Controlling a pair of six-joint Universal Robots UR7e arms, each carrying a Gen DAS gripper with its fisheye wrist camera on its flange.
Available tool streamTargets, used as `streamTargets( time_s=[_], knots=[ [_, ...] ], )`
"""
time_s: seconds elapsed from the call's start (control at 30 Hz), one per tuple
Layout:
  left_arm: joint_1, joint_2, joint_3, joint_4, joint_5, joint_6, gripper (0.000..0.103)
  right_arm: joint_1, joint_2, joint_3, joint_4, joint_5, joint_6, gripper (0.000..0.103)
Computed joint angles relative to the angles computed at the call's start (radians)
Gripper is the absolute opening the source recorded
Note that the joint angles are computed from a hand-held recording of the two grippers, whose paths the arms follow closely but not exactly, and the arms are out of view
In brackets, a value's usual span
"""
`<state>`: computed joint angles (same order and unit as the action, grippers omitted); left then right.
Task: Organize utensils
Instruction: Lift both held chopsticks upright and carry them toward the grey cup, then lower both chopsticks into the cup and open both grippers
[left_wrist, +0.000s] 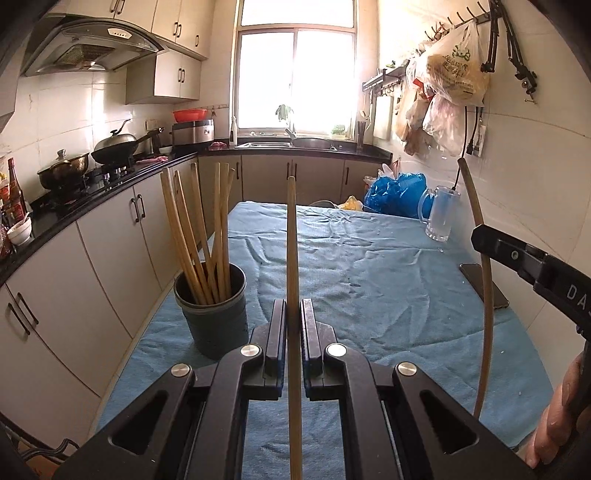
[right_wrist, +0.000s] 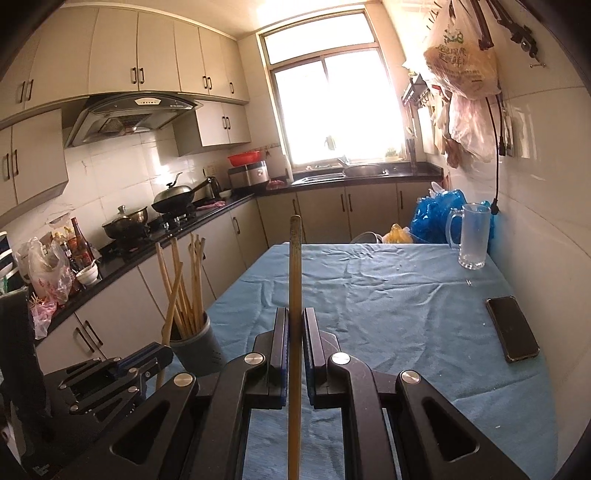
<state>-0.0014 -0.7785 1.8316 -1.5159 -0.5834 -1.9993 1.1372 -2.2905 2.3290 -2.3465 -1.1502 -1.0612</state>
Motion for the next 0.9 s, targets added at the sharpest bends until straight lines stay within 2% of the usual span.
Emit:
streamTargets(
  time_s=[0.27, 0.4, 0.53, 0.67, 0.9],
  knots=[
    [-0.007, -0.037, 0.036, -0.014, 0.009, -0.037, 0.007, 0.039, 0.019, 0.002, -0.016, -0.006, 0.027, 0.008],
    [-0.009, -0.092, 0.077, -0.037, 0.023, -0.045, 0.007, 0.091, 0.048, 0.004, -0.039, -0.022, 0.064, 0.008],
    [-0.014, -0.164, 0.097, 0.06, 0.059, -0.127, 0.007, 0.179, 0.106, 0.002, -0.09, -0.037, 0.124, 0.008],
    [0.0, -0.24, 0.097, 0.238, 0.104, -0.281, 0.007, 0.294, 0.198, 0.004, -0.198, -0.06, 0.225, 0.008],
    [0.057, -0.355, 0.141, 0.323, 0.24, -0.425, 0.006, 0.46, 0.412, -0.013, -0.427, -0.098, 0.385, 0.008]
  ],
)
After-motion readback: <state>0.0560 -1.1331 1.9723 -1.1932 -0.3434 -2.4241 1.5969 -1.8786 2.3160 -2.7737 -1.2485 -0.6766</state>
